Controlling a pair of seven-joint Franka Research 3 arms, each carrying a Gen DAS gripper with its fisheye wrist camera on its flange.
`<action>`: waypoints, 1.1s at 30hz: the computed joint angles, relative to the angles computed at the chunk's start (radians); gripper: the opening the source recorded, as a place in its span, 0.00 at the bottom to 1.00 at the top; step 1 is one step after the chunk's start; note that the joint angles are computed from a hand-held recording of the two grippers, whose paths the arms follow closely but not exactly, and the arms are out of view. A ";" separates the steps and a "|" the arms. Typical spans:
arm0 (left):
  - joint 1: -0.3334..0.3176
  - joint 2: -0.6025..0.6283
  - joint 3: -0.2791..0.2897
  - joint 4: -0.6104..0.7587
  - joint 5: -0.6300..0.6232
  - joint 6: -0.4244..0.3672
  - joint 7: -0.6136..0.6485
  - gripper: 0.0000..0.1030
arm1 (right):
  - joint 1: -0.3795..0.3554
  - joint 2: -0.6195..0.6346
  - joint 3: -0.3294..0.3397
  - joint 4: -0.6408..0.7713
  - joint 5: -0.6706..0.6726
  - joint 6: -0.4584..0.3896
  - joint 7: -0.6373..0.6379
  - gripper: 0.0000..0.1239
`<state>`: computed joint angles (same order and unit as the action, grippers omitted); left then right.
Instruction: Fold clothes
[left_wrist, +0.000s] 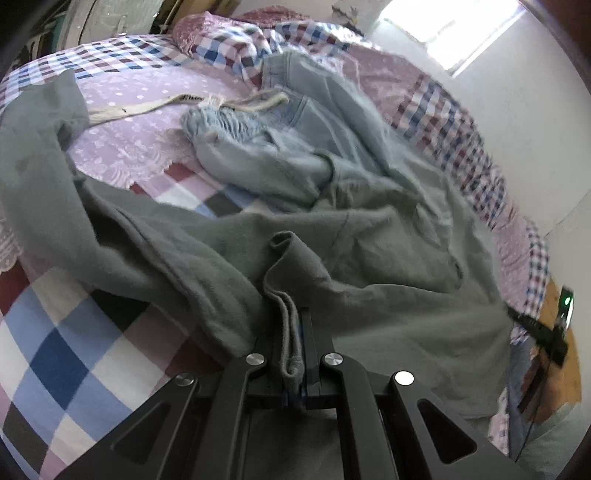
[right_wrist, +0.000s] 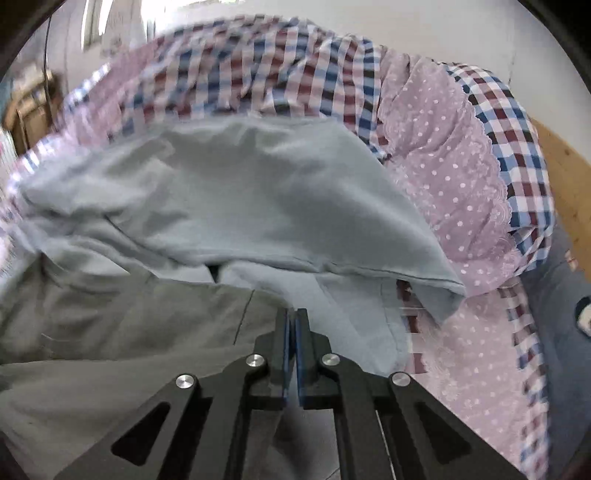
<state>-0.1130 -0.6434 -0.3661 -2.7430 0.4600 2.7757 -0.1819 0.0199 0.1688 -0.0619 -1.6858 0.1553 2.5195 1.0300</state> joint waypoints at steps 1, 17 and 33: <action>-0.014 0.011 0.013 0.005 -0.008 -0.005 0.017 0.02 | 0.014 0.012 -0.013 0.002 -0.061 -0.001 0.051 0.01; -0.073 -0.044 0.113 -0.108 -0.182 0.186 0.079 0.07 | 0.028 -0.230 0.035 -0.189 0.393 -0.121 -0.342 0.37; -0.136 -0.059 0.173 -0.214 -0.339 0.383 0.086 0.06 | 0.273 -0.253 0.147 -0.294 0.461 -0.535 -0.500 0.37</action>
<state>-0.2492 -0.7020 -0.1926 -2.9573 0.1214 3.1590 -0.0960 0.2934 -0.0839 0.0853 -1.9793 0.6163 1.9842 0.5297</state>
